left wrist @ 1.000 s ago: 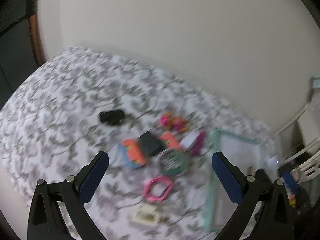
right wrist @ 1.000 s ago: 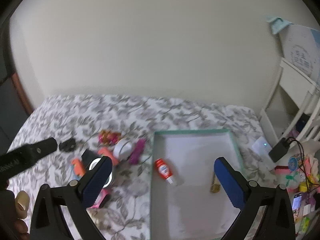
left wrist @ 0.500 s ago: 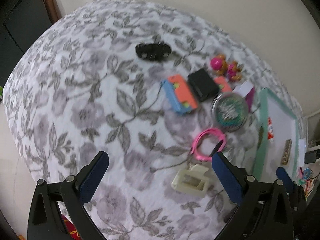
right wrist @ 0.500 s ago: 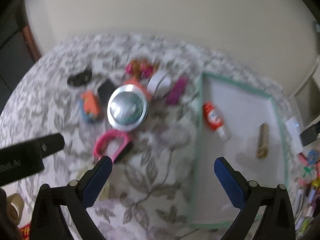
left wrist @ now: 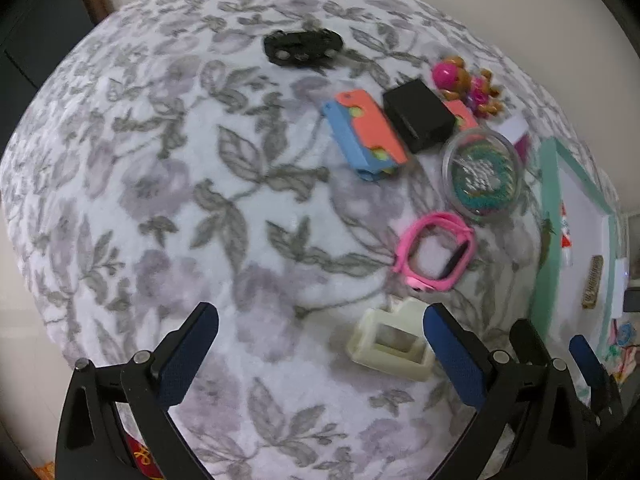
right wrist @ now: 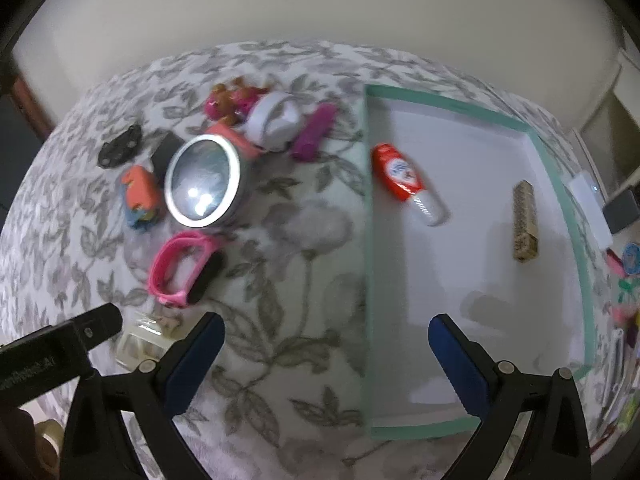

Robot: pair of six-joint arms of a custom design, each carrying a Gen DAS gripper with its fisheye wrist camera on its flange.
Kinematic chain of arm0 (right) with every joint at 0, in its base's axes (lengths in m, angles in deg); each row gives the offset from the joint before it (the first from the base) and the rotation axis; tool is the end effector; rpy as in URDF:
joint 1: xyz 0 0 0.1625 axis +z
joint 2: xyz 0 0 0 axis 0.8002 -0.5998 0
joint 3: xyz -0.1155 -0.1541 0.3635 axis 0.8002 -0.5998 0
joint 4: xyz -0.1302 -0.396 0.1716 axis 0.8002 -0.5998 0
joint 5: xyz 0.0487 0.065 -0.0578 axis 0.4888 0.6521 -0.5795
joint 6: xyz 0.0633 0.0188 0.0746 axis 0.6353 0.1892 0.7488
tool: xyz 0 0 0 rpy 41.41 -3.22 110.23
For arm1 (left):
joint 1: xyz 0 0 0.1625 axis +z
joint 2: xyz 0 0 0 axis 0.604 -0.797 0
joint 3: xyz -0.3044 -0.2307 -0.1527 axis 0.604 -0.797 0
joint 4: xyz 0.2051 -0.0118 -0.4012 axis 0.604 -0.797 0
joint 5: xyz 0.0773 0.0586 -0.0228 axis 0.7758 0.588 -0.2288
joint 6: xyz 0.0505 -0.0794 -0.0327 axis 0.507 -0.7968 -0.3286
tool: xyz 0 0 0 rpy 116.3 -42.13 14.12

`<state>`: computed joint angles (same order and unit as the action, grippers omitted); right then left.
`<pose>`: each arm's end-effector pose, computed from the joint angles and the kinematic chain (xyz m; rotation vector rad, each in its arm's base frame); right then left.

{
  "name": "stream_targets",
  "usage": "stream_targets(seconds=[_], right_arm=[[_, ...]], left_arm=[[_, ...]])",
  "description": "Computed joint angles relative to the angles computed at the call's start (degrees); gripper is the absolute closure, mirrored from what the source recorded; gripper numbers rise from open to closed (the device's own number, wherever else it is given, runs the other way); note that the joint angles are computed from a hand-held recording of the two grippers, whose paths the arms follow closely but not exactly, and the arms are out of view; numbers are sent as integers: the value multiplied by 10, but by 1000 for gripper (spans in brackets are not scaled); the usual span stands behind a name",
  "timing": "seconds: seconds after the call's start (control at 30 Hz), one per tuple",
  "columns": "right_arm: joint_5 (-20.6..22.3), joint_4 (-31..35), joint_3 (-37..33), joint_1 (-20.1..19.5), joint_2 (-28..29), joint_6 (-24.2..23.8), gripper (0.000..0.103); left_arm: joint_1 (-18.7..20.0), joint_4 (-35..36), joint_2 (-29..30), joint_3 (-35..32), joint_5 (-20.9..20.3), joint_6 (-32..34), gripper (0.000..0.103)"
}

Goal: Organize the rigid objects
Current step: 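Move both tools back toward the remaining items on the bed, then grasp the cream plastic clip with the left tool while the right tool grasps the pink watch band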

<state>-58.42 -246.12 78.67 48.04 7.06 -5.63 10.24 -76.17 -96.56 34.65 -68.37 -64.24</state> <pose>0.1821 -0.5291 0.0673 0.7681 -2.3669 0.2130 -0.1512 -0.4585 0.1191 -0.8365 2.2178 -0.6116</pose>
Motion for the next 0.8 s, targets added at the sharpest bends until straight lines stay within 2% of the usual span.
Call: stream_targets(seconds=[0.07,0.13,0.3,0.47,0.53,0.6,0.7,0.73,0.8], right_arm=[[-15,-16,-3,-1,4,-2,0],[-12,-12,-7,-3,0,12,0],[-8,-25,-22,-8,4,41,0],[-2,-27,-23,-9,3,41,0],[2,-26,-22,-8,3,39,0],[10,-24,-20,-7,2,35,0],[24,-21,-16,-5,1,30,0],[32,-18,-16,-5,1,30,0],[44,-11,-17,-4,2,33,0]], left_arm=[[0,-11,5,-1,-5,15,12],[0,-14,11,-4,-7,24,21],[4,-43,42,-20,-23,80,21],[5,-22,89,-59,-26,118,24],[8,-48,94,-59,-34,135,45],[9,-78,101,-59,-38,149,50],[6,-68,110,-67,-31,143,52],[6,-68,107,-66,-28,138,61],[2,-63,84,-49,-16,116,65]])
